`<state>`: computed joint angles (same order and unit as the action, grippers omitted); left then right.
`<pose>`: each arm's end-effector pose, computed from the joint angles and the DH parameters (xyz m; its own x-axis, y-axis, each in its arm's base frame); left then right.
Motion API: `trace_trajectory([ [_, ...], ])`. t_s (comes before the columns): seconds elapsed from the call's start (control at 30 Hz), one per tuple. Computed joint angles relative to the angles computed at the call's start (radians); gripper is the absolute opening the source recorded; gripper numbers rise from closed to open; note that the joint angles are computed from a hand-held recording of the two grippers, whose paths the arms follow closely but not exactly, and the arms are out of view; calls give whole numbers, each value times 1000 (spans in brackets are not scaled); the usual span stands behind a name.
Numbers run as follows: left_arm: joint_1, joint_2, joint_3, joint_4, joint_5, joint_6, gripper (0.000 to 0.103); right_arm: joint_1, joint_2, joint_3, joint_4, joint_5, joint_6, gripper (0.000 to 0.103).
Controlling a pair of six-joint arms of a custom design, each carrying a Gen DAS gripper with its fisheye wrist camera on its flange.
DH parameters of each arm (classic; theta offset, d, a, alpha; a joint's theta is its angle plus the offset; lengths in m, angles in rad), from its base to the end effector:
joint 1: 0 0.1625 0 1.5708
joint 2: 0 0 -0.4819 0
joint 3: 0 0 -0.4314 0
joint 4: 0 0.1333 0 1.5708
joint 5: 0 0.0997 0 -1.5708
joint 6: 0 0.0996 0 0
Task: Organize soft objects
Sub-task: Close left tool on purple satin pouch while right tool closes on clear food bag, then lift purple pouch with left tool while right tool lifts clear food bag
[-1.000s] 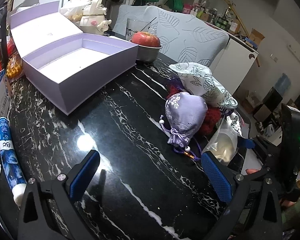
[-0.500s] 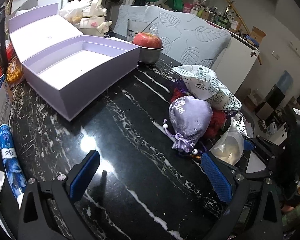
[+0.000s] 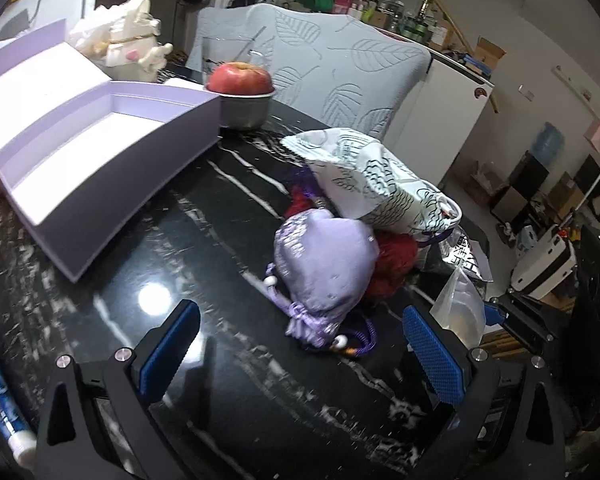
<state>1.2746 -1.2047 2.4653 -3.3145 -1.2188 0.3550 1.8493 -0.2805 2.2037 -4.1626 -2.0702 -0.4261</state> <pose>0.0331 -0.4659 0.1652 -0.7958 0.4077 -0.4477 0.5707 0.7522 -0.3294 0.2051 -0.4059 -0.1158 -0.7537 -0.2717 0.5984 -0.5790 0.7052 -0.4091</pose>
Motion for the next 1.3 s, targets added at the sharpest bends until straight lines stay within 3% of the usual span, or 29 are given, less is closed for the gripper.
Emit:
trace_trajectory([
  [0.43,8,46,-60,37,-56,66,102,-12,-5,-2,2,17,-6,69],
  [0.63,18,66,-89,77,-89,86,85,-13,-5,-2,2,18,-4,70],
  [0.87,33,49,-78,82,-131,99,53,-15,-6,-1,1,21,-2,70],
  [1.3,35,-24,-10,87,-80,40,47,-16,-6,21,-13,49,24,70],
])
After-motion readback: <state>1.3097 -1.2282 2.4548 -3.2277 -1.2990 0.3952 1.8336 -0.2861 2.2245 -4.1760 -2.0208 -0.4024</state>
